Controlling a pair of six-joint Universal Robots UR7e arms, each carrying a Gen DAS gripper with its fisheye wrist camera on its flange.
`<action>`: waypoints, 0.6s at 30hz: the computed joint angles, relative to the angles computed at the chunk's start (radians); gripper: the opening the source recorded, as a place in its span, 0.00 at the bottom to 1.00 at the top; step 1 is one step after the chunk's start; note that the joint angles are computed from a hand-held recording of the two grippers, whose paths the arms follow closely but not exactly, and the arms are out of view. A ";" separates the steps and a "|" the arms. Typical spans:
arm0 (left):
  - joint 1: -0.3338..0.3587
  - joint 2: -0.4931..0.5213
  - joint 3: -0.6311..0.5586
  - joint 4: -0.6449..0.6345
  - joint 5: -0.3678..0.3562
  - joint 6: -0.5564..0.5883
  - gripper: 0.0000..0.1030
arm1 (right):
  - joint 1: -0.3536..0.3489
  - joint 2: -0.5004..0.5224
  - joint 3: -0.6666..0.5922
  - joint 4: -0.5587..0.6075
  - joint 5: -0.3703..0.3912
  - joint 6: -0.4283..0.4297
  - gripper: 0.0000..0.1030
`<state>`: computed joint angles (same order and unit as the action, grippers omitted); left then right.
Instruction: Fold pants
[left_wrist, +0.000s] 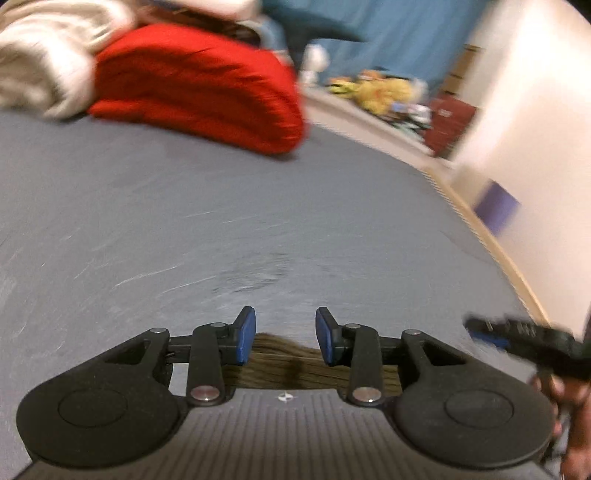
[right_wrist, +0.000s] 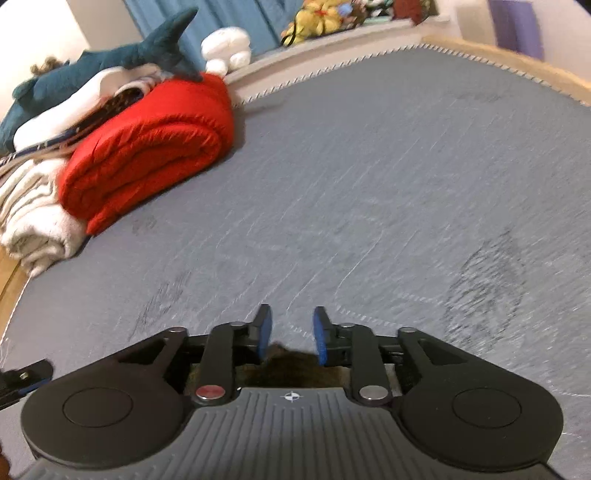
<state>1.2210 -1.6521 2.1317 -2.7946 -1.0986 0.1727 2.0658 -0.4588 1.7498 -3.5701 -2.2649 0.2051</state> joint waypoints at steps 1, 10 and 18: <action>-0.008 -0.008 0.001 0.024 -0.018 0.018 0.37 | 0.007 -0.004 0.001 -0.017 -0.003 -0.007 0.32; -0.013 0.046 -0.035 0.290 0.057 0.082 0.24 | 0.024 -0.124 0.082 0.204 0.290 -0.202 0.29; -0.028 0.033 0.040 0.056 0.162 0.011 0.15 | -0.008 0.047 -0.031 0.107 0.057 -0.157 0.00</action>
<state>1.1934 -1.6190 2.1712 -2.7389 -0.9364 0.1835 2.0578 -0.4117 1.7190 -3.4630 -2.2078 0.0482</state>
